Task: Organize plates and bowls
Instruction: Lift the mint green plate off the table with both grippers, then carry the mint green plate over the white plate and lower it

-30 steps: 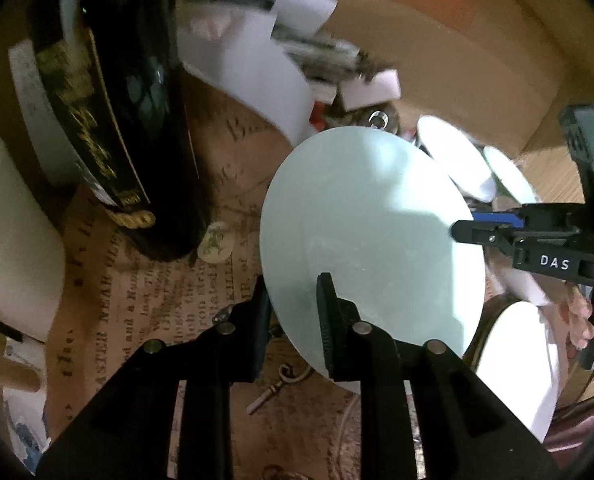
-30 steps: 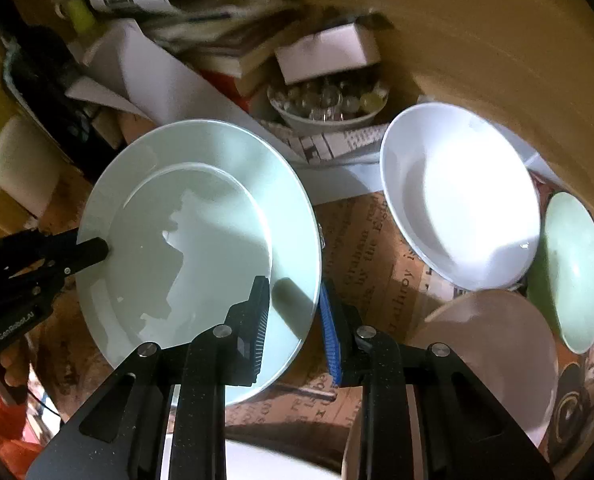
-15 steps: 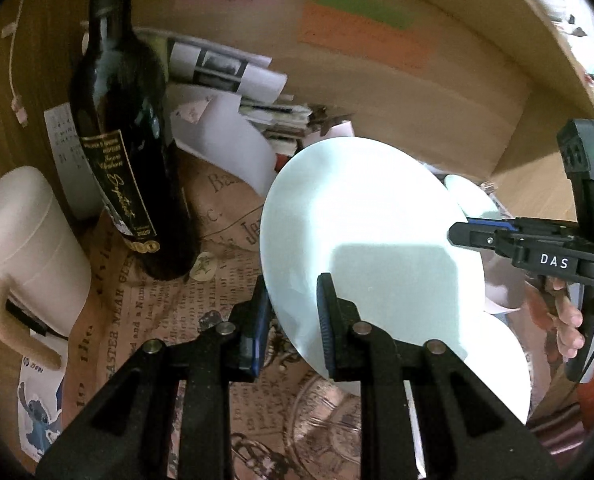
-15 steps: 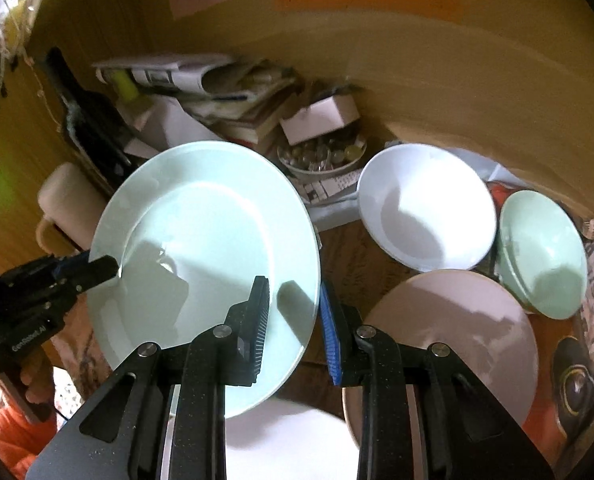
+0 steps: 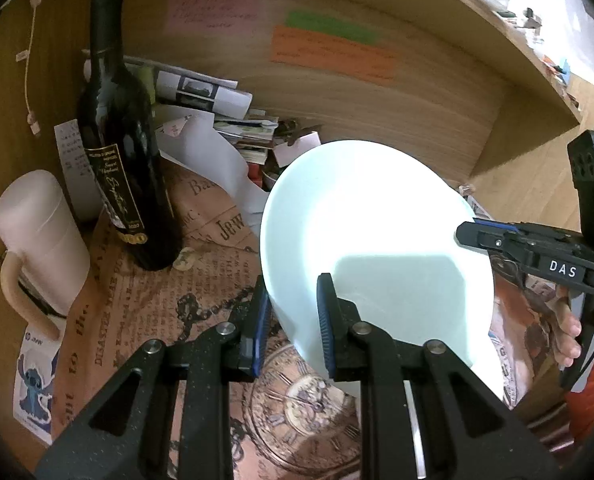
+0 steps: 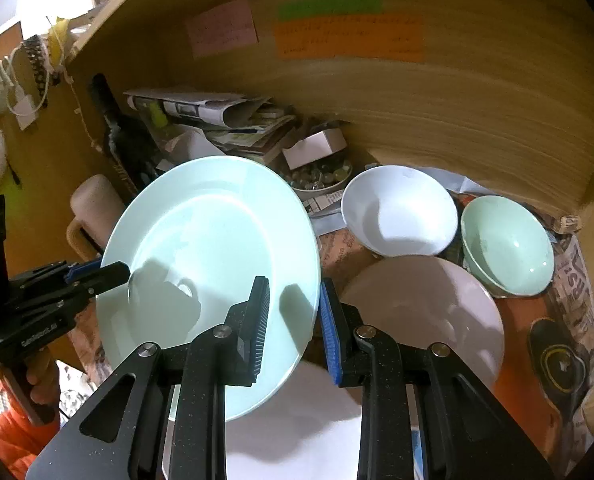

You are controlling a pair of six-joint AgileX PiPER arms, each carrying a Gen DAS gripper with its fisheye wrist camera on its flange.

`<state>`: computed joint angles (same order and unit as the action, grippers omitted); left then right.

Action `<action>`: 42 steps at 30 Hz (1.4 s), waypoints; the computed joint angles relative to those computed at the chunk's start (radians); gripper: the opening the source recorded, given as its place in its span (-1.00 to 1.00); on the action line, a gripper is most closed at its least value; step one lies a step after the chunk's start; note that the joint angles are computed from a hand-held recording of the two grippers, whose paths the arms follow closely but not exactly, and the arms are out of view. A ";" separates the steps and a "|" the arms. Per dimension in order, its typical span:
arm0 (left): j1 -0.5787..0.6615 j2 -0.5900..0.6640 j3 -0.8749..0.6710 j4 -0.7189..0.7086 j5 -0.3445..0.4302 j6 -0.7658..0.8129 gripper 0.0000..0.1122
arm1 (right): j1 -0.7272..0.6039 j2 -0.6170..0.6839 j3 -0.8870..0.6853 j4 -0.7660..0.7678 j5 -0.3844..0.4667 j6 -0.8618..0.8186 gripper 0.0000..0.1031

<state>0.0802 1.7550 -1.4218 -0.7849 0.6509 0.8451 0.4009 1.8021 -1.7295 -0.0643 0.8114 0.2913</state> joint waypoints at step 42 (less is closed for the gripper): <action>-0.124 -0.234 0.342 0.215 -0.070 -0.225 -0.63 | 0.001 -0.331 0.584 0.093 -0.250 0.013 -0.55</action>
<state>-0.0435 1.5208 -1.0800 -0.5699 0.5809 0.6204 0.4014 1.4714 -1.1453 0.0289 0.5612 0.3046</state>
